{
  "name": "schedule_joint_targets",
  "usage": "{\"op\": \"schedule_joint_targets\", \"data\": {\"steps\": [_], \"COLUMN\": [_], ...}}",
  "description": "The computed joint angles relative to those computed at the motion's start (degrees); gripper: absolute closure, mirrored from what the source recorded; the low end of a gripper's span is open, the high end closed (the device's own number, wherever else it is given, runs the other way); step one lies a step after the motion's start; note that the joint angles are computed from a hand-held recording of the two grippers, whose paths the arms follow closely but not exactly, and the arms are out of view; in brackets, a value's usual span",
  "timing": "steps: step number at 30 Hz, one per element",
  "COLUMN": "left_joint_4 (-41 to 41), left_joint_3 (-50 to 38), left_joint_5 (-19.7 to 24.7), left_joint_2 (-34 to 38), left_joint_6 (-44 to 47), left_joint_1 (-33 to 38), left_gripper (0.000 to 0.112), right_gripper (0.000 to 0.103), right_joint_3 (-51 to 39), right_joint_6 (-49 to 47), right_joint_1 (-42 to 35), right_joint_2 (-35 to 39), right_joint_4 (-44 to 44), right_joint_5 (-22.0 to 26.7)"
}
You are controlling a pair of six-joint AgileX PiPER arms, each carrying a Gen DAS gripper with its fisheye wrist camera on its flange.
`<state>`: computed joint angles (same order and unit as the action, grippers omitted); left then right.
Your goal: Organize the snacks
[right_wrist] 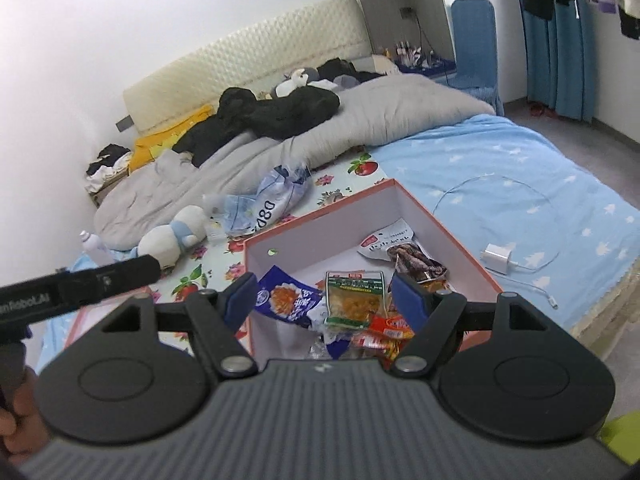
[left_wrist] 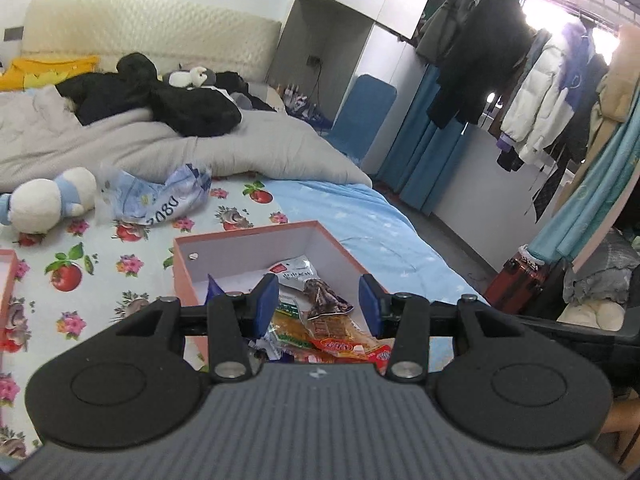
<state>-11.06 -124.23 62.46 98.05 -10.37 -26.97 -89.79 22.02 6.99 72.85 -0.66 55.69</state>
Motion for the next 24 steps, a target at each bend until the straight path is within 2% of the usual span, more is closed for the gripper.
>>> {"op": "schedule_joint_targets", "data": {"steps": [8,11,14,18,24], "left_joint_4": [0.53,-0.8,-0.98,-0.79,-1.2], "left_joint_3": [16.77,21.86,25.72,30.67,33.63], "left_joint_5": [-3.85,-4.8,-5.99,-7.82,-10.49], "left_joint_2": [-13.53,-17.02,-19.25,-21.83,-21.65], "left_joint_6": [0.13,0.77,1.95,2.62,3.23], "left_joint_1": [-0.33,0.36,0.78,1.59,3.22], "left_gripper": [0.062,0.062,0.062,0.062,0.062], "right_gripper": [0.027,0.027,0.027,0.027,0.027], "right_joint_3": [6.57,9.9,12.32,14.98,17.98], "right_joint_6": [14.86,20.21,26.26,30.71,35.0], "right_joint_1": [12.35,17.43,23.97,26.9,29.31], "right_joint_2": [-9.22,-11.5,-12.42,-13.23,-13.52], "right_joint_4": [-15.51,-21.27,-29.68,-32.0,-35.0], "right_joint_5": [2.08,2.16,4.7,4.53,2.9]}}
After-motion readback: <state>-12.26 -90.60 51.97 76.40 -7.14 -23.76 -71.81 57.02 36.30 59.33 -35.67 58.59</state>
